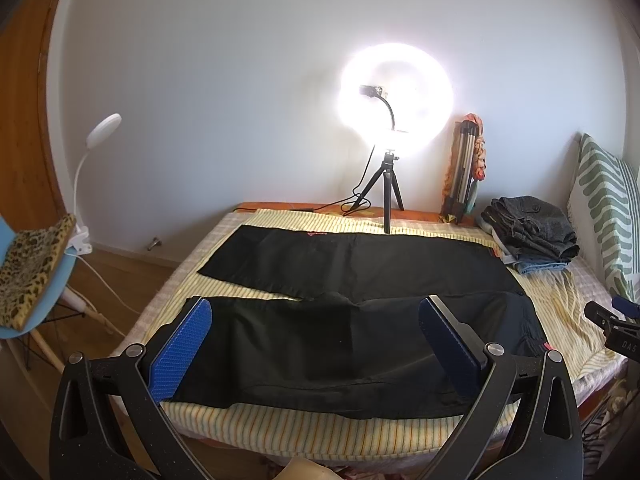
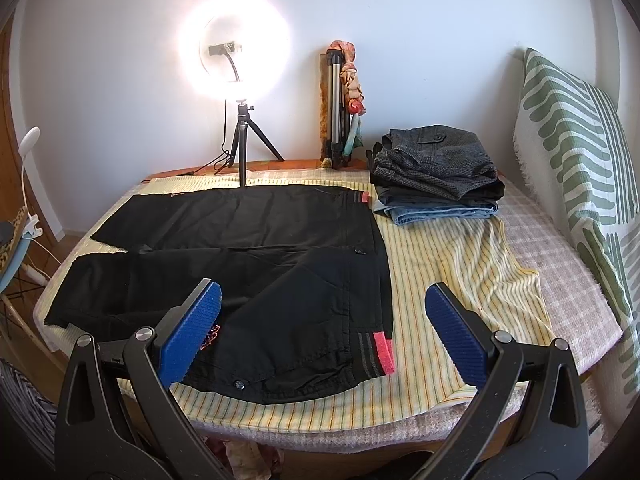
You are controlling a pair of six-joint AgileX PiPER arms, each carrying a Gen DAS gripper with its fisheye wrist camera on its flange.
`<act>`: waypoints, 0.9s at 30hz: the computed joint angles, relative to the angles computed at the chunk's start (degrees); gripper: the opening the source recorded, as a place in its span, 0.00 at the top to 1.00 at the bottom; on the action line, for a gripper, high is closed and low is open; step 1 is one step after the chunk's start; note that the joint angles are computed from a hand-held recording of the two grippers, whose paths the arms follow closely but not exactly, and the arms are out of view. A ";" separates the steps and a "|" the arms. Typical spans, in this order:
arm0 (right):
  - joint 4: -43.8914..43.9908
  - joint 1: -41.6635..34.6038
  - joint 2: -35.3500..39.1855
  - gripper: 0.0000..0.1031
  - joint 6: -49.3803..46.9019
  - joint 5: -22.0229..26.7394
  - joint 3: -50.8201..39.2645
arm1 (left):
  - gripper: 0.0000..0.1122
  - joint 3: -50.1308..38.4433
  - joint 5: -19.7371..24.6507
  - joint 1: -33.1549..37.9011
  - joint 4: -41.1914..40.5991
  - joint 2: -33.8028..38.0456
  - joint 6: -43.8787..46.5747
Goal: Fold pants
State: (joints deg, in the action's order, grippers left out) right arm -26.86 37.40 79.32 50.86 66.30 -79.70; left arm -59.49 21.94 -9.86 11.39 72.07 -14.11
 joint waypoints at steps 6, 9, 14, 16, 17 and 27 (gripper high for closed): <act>-0.42 0.08 0.73 0.00 -0.15 0.39 -1.05 | 0.08 -0.51 0.40 0.00 -0.25 0.38 0.22; -0.26 0.10 0.86 0.00 -0.20 0.45 -1.33 | 0.08 -0.45 0.40 -0.04 -0.07 0.15 0.02; -0.22 0.05 0.50 0.00 -0.27 0.43 -0.85 | 0.08 -0.25 0.16 -0.32 0.72 0.09 -0.88; 0.02 -0.12 0.86 0.00 -0.59 0.59 -1.53 | 0.08 -0.43 0.10 -0.22 0.31 0.39 -0.47; -0.07 -0.07 0.85 0.00 -0.53 0.64 -1.55 | 0.08 -0.46 0.08 -0.24 0.30 0.50 -0.48; -0.11 -0.15 0.77 0.00 -0.63 0.58 -1.53 | 0.08 -0.11 -0.40 -0.55 2.29 0.77 -2.28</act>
State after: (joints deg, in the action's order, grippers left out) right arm -26.96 37.25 80.08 50.23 66.88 -81.23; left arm -59.60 21.54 -10.41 13.68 72.84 -16.40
